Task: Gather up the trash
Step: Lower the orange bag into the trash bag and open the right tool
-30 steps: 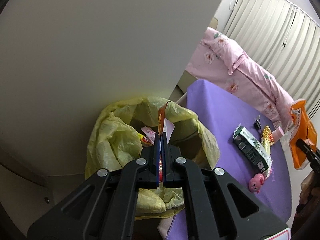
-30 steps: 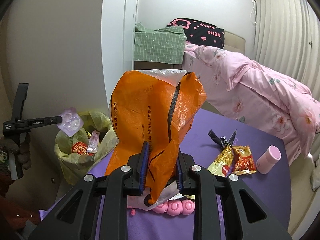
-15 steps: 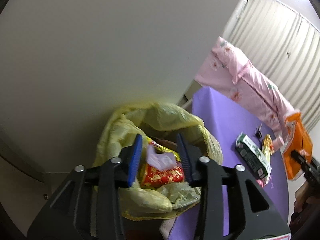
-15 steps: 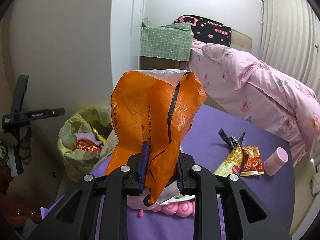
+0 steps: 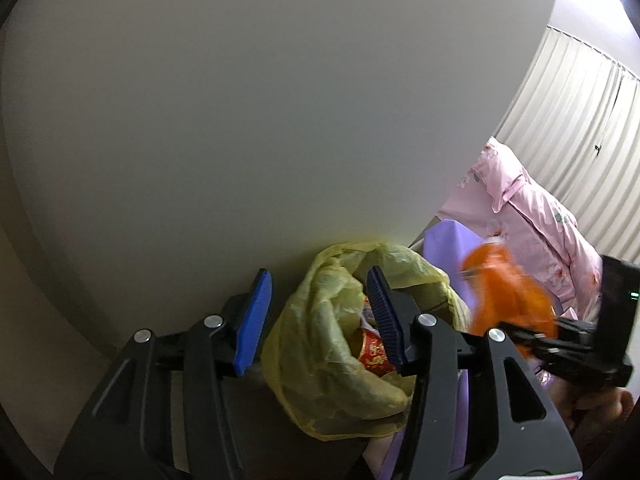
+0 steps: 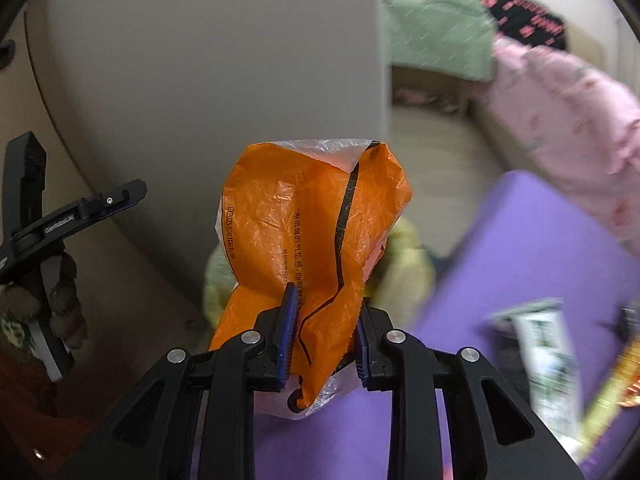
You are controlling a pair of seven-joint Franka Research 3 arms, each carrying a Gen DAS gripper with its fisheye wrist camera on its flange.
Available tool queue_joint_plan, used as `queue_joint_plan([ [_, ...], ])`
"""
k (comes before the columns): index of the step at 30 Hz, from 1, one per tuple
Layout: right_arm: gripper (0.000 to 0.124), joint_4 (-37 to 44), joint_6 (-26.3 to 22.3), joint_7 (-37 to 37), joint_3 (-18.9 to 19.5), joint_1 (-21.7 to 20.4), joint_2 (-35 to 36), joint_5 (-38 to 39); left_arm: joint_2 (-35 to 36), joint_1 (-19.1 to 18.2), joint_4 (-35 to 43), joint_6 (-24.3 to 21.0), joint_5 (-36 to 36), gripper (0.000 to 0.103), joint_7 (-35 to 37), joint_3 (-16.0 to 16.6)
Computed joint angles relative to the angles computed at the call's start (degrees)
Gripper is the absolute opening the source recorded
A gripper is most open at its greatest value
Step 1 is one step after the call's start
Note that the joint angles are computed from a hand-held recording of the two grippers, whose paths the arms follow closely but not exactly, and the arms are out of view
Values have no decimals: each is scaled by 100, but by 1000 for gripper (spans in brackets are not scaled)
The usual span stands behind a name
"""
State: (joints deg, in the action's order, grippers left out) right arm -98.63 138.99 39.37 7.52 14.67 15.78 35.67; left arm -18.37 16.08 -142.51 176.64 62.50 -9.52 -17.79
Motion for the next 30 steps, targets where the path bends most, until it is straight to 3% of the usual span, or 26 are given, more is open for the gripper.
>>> queue_joint_plan([
  [5, 25, 1323, -975, 796, 5, 300, 1162, -680, -53, 232, -185, 216, 133, 47, -228, -27],
  [12, 25, 2578, -1421, 1892, -442, 986, 2257, -2453, -167, 525, -459, 351, -66, 47, -193, -110],
  [18, 25, 3410, -2097, 2376, -463, 1005, 2803, -2878, -131, 787, -567, 524, -386, 47, 107, -309],
  [21, 25, 3404, -2072, 2453, -375, 944, 2771, -2792, -153, 879, -585, 571, -570, 47, 324, -445],
  [25, 45, 2881, -1829, 2178, -55, 504, 2352, -2045, -150, 1204, -459, 608, -718, 48, 441, -857],
  [30, 50, 1780, -1048, 1616, 13, 283, 1527, -1580, -197, 1418, -408, 663, -993, 53, 668, -1173],
])
